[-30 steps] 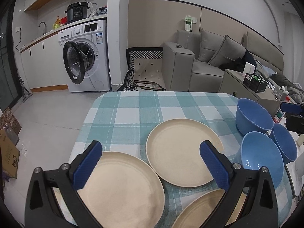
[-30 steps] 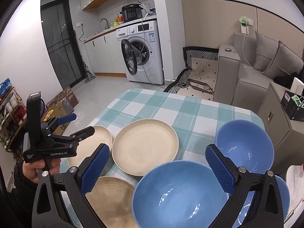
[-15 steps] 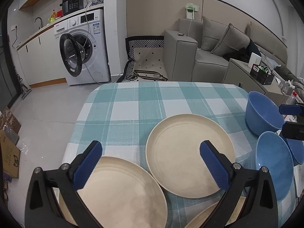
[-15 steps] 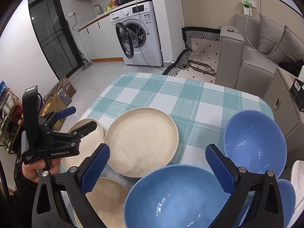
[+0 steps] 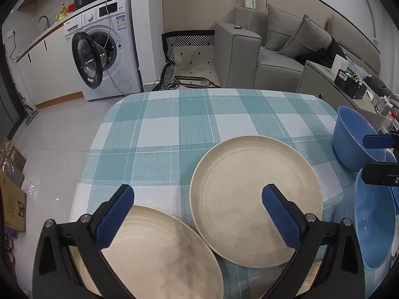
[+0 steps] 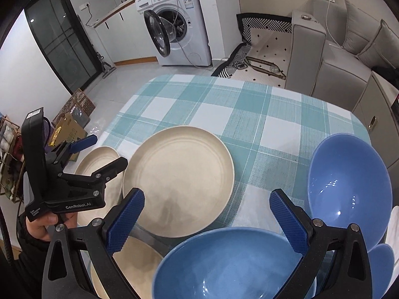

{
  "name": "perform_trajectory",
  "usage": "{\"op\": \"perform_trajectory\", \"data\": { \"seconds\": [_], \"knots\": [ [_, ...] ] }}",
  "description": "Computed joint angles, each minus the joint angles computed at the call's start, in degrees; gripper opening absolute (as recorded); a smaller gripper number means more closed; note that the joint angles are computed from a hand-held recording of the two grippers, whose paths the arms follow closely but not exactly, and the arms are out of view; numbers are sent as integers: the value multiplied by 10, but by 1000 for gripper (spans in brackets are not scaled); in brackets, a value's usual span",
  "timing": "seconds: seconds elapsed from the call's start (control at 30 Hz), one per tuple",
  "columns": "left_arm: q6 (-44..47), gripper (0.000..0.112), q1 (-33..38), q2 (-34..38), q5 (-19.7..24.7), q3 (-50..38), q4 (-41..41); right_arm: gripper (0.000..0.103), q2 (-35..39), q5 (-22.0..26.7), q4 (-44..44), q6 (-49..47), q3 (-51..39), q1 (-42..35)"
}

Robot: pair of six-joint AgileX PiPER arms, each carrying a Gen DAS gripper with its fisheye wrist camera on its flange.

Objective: Organize plates and bowls
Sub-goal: 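Move both grippers forward toward the rim of the nearest cream plate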

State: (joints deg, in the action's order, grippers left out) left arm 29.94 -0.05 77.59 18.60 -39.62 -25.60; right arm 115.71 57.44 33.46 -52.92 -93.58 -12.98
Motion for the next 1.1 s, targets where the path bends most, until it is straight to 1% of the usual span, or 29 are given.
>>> {"op": "perform_trajectory", "data": {
  "seconds": [0.03,0.1,0.2,0.33,0.4,0.5,0.6,0.77,0.9,1.03,1.1],
  "knots": [
    [7,102,2,8,7,-5,-8,102,8,5,-8,8,-10,3],
    [5,102,1,18,8,-10,-3,100,22,11,-18,18,-26,9],
    [-11,101,-2,32,8,-18,16,99,41,19,-35,36,-50,20],
    [-4,100,4,54,22,-35,12,99,64,26,-57,57,-78,32],
    [-7,94,4,65,31,-44,16,99,75,32,-64,67,-93,35],
    [-24,91,4,83,45,-57,32,98,92,38,-87,86,-114,44],
    [-26,88,2,98,57,-65,35,93,110,52,-111,106,-136,52],
    [-25,86,0,113,65,-72,39,92,139,72,-132,125,-173,60],
    [-25,86,-3,119,74,-77,44,87,155,85,-145,136,-194,67],
    [-36,86,-9,126,80,-84,57,86,172,100,-159,149,-215,73],
    [-36,82,-10,131,86,-88,58,86,183,111,-165,155,-227,75]
  ]
}}
